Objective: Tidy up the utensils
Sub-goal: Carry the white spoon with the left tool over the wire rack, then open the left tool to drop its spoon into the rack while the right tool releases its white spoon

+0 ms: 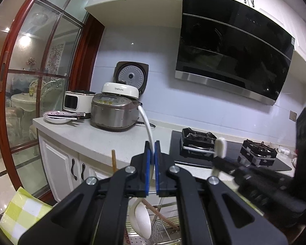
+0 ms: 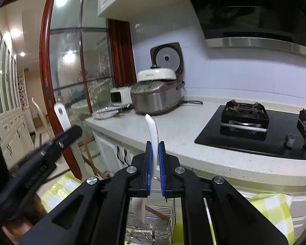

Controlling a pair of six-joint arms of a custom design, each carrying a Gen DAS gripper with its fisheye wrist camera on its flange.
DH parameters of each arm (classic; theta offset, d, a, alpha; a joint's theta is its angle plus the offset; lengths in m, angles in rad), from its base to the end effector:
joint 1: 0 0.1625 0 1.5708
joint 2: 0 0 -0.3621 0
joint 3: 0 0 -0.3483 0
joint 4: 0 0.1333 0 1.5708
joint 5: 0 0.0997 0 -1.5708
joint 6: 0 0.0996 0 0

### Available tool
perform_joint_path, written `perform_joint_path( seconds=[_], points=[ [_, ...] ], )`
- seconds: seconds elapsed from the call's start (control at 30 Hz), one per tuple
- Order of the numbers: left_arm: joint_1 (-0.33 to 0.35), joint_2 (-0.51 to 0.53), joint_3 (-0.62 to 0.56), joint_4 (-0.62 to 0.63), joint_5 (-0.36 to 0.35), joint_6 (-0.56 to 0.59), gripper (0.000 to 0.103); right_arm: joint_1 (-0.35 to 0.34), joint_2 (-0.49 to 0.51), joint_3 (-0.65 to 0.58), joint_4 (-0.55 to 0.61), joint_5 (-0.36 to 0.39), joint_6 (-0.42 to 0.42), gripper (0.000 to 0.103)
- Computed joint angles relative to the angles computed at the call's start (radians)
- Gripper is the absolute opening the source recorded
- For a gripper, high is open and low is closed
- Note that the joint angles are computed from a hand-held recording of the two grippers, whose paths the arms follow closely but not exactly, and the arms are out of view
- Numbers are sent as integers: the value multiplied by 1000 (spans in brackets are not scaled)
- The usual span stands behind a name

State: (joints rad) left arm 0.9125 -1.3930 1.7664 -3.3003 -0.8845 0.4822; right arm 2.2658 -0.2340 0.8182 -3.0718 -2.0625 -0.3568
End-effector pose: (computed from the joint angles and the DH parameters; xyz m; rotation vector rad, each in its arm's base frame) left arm -0.1413 -0.5037 0.4728 0.6072 2.0343 -1.7010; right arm 0.5614 -0.5385 0.0801 0.9907 -2.3258 1.3263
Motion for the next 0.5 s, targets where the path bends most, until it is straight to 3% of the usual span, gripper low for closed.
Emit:
perform_joint_path(
  seconds=[0.2,0.5],
  points=[
    [31,10,-7,53,-27,-10,4,-18,51,-22,-4,-37,-34,9],
    [57,16,-24,155,-22,-63,6,-42,48,26,29,-76,-1,9]
  ],
)
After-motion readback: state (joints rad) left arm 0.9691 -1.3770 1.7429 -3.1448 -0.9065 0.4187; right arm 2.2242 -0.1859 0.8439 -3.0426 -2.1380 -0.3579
